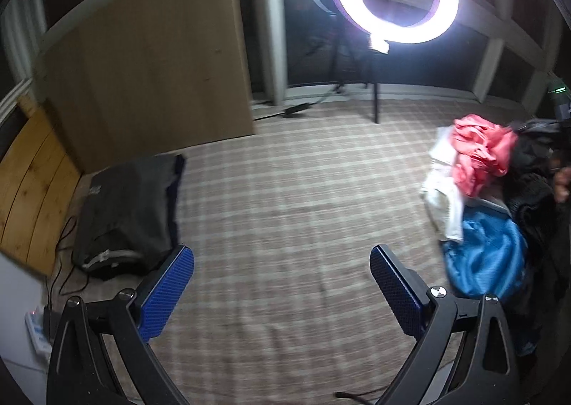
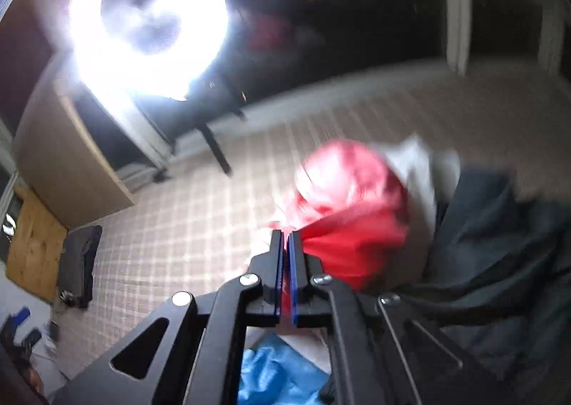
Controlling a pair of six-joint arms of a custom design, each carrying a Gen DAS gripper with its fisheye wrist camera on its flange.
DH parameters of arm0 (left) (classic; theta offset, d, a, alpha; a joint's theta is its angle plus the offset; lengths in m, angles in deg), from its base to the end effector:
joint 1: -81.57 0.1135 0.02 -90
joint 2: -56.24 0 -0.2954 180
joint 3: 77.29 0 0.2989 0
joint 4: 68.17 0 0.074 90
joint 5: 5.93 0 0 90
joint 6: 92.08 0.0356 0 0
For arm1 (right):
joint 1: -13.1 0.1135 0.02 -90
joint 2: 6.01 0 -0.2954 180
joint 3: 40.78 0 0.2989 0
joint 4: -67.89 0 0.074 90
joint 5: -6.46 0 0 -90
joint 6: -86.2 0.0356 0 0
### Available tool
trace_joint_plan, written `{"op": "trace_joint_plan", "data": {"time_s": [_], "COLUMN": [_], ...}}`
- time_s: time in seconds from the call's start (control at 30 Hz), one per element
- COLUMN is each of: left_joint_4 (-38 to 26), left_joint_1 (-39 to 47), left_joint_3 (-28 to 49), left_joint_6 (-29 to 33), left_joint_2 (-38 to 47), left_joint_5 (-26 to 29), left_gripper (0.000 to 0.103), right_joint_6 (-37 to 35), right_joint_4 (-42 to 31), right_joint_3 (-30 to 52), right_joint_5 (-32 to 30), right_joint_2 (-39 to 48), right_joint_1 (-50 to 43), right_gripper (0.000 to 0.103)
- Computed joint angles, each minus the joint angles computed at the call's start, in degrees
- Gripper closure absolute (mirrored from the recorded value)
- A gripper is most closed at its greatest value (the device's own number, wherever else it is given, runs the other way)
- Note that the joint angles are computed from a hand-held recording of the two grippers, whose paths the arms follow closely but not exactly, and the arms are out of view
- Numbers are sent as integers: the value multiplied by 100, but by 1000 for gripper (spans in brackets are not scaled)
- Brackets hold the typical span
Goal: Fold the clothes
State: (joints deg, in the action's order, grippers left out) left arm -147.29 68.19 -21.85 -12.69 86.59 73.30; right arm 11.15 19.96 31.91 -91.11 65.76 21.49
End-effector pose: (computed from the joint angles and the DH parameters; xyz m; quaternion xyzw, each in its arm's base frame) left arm 0.0986 -0.0166 0.3013 -0.0061 0.9474 0.0234 0.3192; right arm 0.2971 0.0486 0.3189 0.0290 0.9283 0.1341 0.3456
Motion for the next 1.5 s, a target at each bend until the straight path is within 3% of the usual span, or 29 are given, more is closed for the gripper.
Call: {"op": "trace_joint_plan", "data": {"time_s": [0.1, 0.2, 0.3, 0.37, 0.47, 0.53, 0.57, 0.63, 0.67, 0.73, 0.83, 0.97, 1.0, 1.03, 1.07, 1.2, 1.37, 1.5], "left_joint_4": [72, -32, -264, -471, -931, -1265, -1417, -1557, -1543, -1410, -1170, -835, -806, -795, -776, -664, -685, -958], "left_joint_1": [1494, 3253, 5120, 6285, 7857, 8692, 9060, 9608, 9795, 9981, 10080, 10155, 10164, 10191, 10210, 10215, 10171, 10341], "left_joint_3": [-53, 41, 238, 410, 689, 847, 890, 894, 872, 827, 772, 663, 651, 650, 655, 780, 1164, 1544], "left_joint_6": [1093, 2363, 3779, 4705, 6102, 6982, 7440, 8079, 8271, 8370, 8286, 8192, 8199, 8239, 8266, 8253, 8288, 8595], "left_joint_2": [-188, -213, 55, 379, 1006, 1434, 1615, 1811, 1899, 2103, 2270, 2421, 2432, 2461, 2493, 2709, 3039, 3274], "left_joint_5": [941, 2117, 3294, 3955, 4763, 5111, 5214, 5299, 5273, 5127, 4918, 4635, 4606, 4596, 4590, 4634, 4897, 5210], "left_gripper": [4, 4, 4, 4, 4, 4, 4, 4, 4, 4, 4, 4, 4, 4, 4, 4, 4, 4], "right_joint_6": [41, 544, 623, 455, -176, -206, -145, 164, 319, 456, 888, 1333, 1240, 1148, 1061, 1141, 1173, 807], "right_joint_4": [-343, -379, -447, -836, -2011, -2688, -2897, -2890, -2744, -2293, -1831, -1435, -1432, -1433, -1360, -774, -1317, -2248], "right_joint_3": [660, 1215, 2290, 3467, 5321, 5532, 5206, 4057, 3350, 2225, 1200, 1078, 1111, 1149, 1114, 684, 1880, 3992], "right_joint_5": [496, 165, 506, 1196, 2571, 3007, 2930, 2878, 2847, 2767, 2579, 2442, 2356, 2273, 2114, 1457, 1875, 2604], "right_joint_2": [-329, -488, -186, 386, 1474, 1891, 1917, 1786, 1731, 1998, 2170, 2730, 2843, 2959, 2932, 1506, 486, 1226], "right_joint_1": [663, 993, 1912, 2776, 3917, 4052, 3909, 3564, 3322, 2814, 2325, 1861, 1807, 1753, 1703, 1661, 2432, 3879], "right_gripper": [100, 103, 103, 103, 103, 101, 95, 66, 41, 39, 39, 39, 47, 64, 96, 99, 99, 99]}}
